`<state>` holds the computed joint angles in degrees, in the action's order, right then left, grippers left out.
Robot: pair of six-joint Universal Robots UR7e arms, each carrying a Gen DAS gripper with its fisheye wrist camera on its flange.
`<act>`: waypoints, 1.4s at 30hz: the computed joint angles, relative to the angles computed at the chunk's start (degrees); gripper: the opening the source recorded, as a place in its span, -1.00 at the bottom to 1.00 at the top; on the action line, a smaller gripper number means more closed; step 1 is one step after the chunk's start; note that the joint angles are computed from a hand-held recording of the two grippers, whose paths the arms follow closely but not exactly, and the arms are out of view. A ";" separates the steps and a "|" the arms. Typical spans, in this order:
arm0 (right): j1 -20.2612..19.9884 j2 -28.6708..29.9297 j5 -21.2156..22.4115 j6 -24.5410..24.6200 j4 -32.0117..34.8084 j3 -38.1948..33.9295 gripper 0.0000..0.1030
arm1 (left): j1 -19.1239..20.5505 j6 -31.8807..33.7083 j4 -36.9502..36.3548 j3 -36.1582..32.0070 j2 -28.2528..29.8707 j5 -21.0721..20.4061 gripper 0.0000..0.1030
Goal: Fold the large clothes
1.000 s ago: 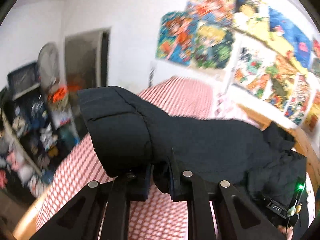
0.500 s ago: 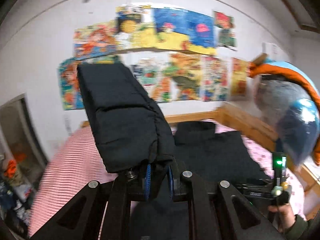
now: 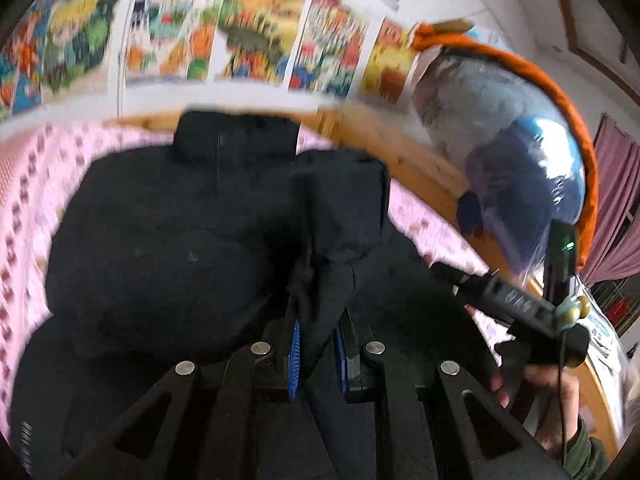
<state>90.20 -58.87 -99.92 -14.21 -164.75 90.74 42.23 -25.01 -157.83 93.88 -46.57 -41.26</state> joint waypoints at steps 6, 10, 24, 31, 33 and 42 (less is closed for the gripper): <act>-0.47 1.75 0.61 3.63 -2.05 0.87 0.86 | 1.23 -10.54 2.74 4.65 -4.20 -4.67 0.16; 0.11 1.00 0.29 3.54 -4.16 3.26 0.86 | 0.93 -10.92 -2.27 8.23 -6.87 -5.98 0.57; 1.43 0.83 1.49 1.05 2.46 5.74 0.86 | -0.60 -31.08 28.18 10.93 -21.45 12.18 0.61; 3.36 2.77 -1.00 1.51 -1.04 6.51 0.55 | -1.23 -48.51 49.95 13.30 -30.61 18.56 0.61; 3.87 2.83 -1.01 1.37 -2.39 7.00 0.40 | -0.59 -48.00 51.69 13.05 -30.84 18.53 0.62; 6.32 2.31 -2.97 -4.34 -7.20 6.68 -0.90 | 4.41 -25.69 37.46 8.19 -23.03 13.33 0.62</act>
